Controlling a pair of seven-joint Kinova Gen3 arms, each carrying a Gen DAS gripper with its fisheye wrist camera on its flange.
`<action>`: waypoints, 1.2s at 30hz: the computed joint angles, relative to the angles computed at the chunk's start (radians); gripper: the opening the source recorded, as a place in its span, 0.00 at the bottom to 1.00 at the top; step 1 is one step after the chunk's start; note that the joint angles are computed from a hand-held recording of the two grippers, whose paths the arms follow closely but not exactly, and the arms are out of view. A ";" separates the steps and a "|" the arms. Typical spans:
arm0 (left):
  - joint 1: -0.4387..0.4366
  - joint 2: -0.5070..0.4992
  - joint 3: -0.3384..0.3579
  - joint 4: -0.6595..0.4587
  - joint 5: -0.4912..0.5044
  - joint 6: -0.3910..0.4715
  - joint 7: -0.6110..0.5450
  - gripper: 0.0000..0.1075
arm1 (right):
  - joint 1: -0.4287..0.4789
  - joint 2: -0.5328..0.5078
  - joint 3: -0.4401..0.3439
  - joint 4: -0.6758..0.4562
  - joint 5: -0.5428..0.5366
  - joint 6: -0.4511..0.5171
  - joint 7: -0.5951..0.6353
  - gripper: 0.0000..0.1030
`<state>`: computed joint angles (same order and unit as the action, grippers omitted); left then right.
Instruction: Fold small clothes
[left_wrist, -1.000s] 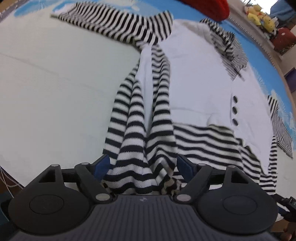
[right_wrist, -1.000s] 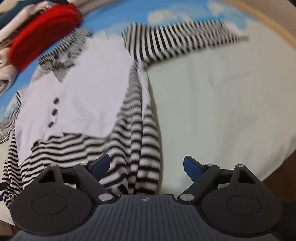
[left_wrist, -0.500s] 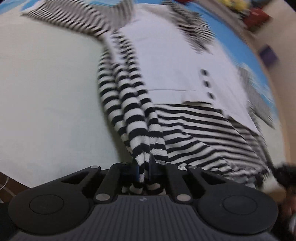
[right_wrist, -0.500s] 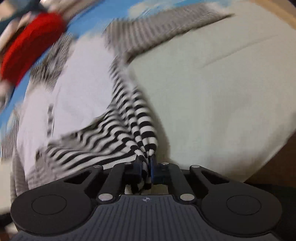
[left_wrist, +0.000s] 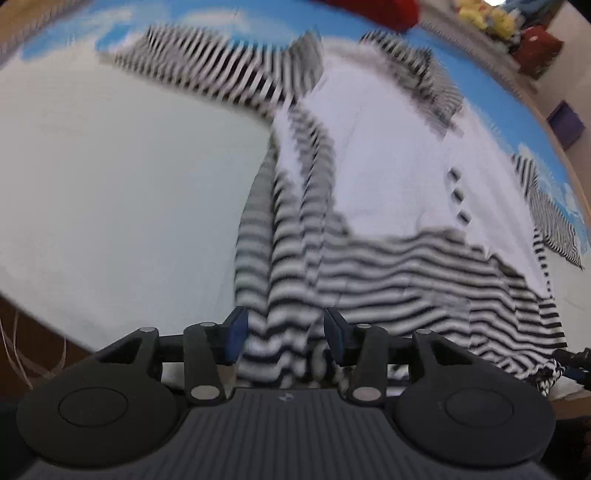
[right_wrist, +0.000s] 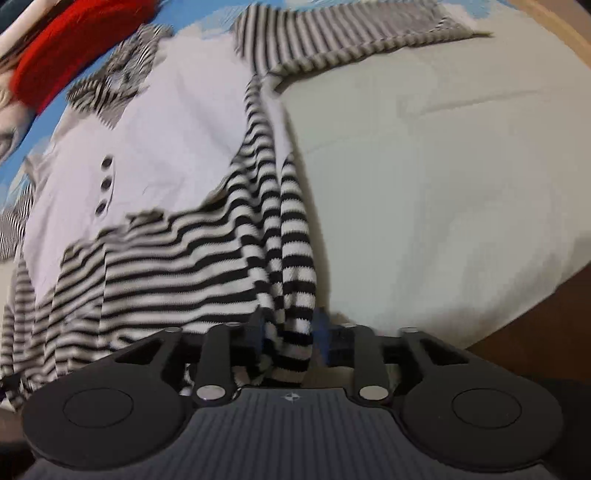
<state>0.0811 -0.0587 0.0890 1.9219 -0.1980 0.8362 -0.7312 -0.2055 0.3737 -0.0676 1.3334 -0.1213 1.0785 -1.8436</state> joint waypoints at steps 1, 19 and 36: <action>0.012 -0.009 0.006 0.007 -0.025 -0.024 0.012 0.46 | -0.010 -0.023 0.005 0.029 0.015 -0.041 -0.007 0.54; 0.140 0.024 0.121 -0.011 -0.499 0.046 0.367 0.71 | -0.082 -0.235 -0.039 0.224 0.331 -0.388 -0.112 0.58; 0.286 0.117 0.097 -0.047 -0.871 0.100 0.664 0.79 | -0.044 -0.193 -0.030 0.195 0.112 -0.650 0.154 0.66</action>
